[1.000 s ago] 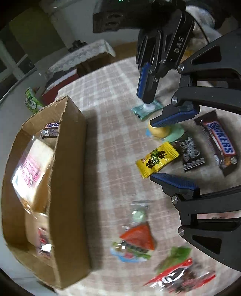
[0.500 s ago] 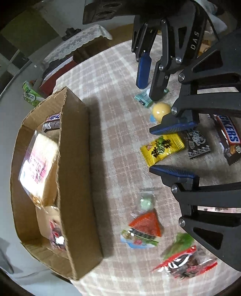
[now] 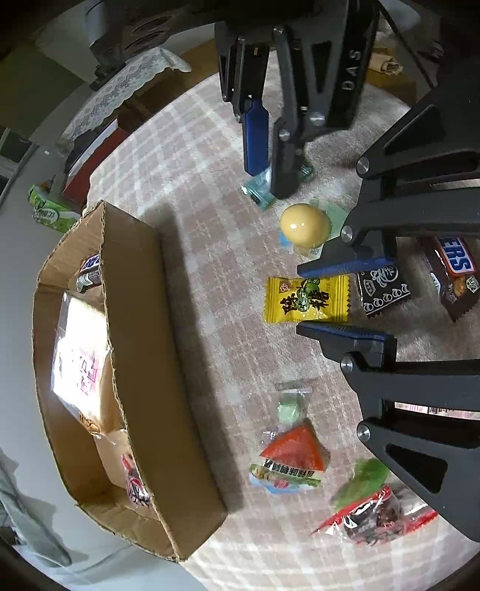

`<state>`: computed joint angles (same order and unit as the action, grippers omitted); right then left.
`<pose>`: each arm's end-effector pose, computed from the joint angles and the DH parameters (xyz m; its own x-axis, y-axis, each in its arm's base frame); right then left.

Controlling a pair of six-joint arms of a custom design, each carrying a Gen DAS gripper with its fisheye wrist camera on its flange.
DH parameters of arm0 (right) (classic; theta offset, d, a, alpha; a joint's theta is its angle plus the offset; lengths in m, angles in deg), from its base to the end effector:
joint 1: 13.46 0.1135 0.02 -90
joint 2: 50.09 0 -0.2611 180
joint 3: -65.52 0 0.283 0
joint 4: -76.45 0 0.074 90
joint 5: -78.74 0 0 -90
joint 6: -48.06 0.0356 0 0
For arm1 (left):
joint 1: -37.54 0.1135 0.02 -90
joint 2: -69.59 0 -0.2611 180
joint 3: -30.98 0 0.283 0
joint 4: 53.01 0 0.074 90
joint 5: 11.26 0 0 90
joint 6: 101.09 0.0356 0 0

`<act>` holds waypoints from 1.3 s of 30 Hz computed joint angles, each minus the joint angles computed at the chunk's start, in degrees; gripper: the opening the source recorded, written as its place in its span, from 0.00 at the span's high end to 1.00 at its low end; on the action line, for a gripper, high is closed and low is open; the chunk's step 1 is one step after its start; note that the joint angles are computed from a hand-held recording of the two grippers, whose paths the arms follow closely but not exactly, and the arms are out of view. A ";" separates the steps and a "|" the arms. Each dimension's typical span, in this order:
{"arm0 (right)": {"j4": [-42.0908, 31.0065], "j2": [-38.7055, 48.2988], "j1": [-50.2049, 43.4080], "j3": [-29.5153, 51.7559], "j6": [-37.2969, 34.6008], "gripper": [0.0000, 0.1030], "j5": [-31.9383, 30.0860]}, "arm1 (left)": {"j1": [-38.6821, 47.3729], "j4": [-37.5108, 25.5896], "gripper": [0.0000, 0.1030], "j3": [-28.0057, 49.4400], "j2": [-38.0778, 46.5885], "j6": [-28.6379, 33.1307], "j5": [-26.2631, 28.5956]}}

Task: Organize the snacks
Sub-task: 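Grasp the green mint pack with the right gripper while the left gripper grasps the yellow candy, then carry the mint pack and yellow candy over the box and release both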

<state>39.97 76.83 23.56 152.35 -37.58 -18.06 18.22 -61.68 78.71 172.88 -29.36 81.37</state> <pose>0.3318 0.2555 0.0336 -0.8215 -0.5249 -0.2228 -0.5590 0.8185 0.1325 0.2710 -0.0967 0.0355 -0.9165 -0.0105 -0.3999 0.0653 0.9823 -0.1755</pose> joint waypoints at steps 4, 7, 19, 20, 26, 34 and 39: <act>-1.27 0.83 0.67 1.49 -0.90 0.79 0.43 | 0.31 1.17 0.79 -1.83 -1.21 -1.23 0.43; -0.75 0.79 1.02 1.35 -0.29 0.80 0.64 | 1.51 1.64 0.79 -3.25 -2.73 -2.22 1.80; -0.30 -5.48 -1.08 0.34 1.10 0.81 -1.83 | 6.90 -3.17 0.79 -5.58 -15.99 -1.71 4.24; -0.74 -5.75 -1.48 1.29 0.99 0.81 -2.05 | 7.87 -4.05 0.79 -5.23 -17.21 -1.05 4.35; -2.97 -6.57 -3.61 7.11 1.03 0.81 -3.60 | 13.56 -5.86 0.79 -1.24 -18.00 1.87 5.45; -7.31 -0.98 -4.32 20.29 0.06 0.81 -3.24 | 19.51 -6.88 0.79 6.16 -12.71 5.69 6.57; -11.34 5.31 -3.98 30.79 -0.70 0.81 -2.94 | 21.23 -7.07 0.79 9.94 -8.55 5.95 7.32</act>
